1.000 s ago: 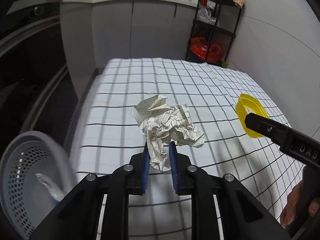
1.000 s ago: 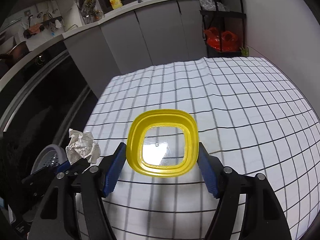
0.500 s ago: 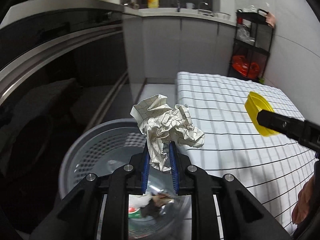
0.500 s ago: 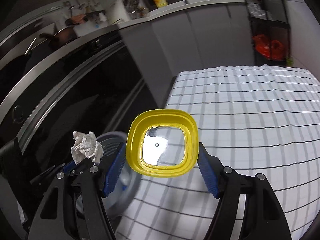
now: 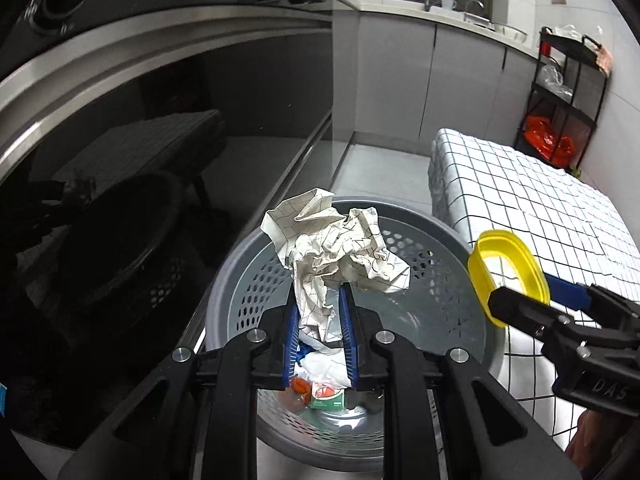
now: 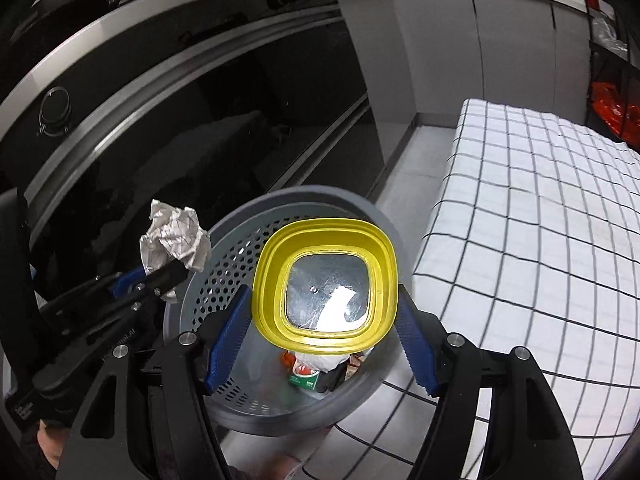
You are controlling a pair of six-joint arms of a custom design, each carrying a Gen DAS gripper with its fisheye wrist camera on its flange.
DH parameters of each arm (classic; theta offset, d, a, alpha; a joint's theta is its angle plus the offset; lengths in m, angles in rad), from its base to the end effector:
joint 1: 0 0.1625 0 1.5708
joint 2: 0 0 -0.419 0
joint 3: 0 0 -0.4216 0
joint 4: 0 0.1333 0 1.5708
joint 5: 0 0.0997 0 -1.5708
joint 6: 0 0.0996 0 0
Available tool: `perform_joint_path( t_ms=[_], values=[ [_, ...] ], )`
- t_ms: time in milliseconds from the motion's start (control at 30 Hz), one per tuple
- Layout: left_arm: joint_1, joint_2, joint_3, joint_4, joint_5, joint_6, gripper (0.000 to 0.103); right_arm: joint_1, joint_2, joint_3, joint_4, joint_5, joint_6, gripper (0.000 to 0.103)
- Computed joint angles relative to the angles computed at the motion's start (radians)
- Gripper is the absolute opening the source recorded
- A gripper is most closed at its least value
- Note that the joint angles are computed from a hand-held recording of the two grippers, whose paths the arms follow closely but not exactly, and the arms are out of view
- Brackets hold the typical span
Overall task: Collect trash
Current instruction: 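Open both tools to drop the paper and lid into the basket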
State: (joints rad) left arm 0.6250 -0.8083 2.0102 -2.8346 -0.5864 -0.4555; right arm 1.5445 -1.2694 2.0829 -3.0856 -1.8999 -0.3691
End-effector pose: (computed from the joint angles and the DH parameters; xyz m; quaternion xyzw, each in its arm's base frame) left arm -0.3149 -0.4939 0.0234 0.1996 0.8581 -0.3254 0.3435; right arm 0.0866 -0.5535 0.2486 0.1026 -0.9225 0.3021 0.2174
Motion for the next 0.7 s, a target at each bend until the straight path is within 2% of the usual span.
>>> perform_joint_path(
  t_ms=[233, 300, 367, 400, 467, 700],
  values=[
    [0.002, -0.01, 0.011, -0.014, 0.016, 0.0, 0.022, -0.006, 0.026, -0.013, -0.001, 0.023, -0.014, 0.068],
    [0.001, -0.011, 0.016, -0.037, 0.008, 0.011, 0.031, -0.011, 0.027, -0.016, 0.002, 0.033, -0.018, 0.069],
    [0.0, -0.012, 0.022, -0.059, 0.015, 0.02, 0.061, -0.012, 0.03, -0.016, -0.013, 0.035, -0.02, 0.076],
    [-0.005, -0.012, 0.028, -0.08, 0.026, 0.027, 0.066, -0.013, 0.028, -0.01, -0.023, 0.035, -0.021, 0.076],
    [-0.01, -0.012, 0.036, -0.114, 0.031, 0.042, 0.067, -0.015, 0.024, -0.006, -0.03, 0.041, -0.017, 0.076],
    [-0.015, -0.011, 0.037, -0.122, 0.044, 0.039, 0.067, -0.012, 0.013, 0.008, -0.054, 0.028, -0.01, 0.076]
  ],
)
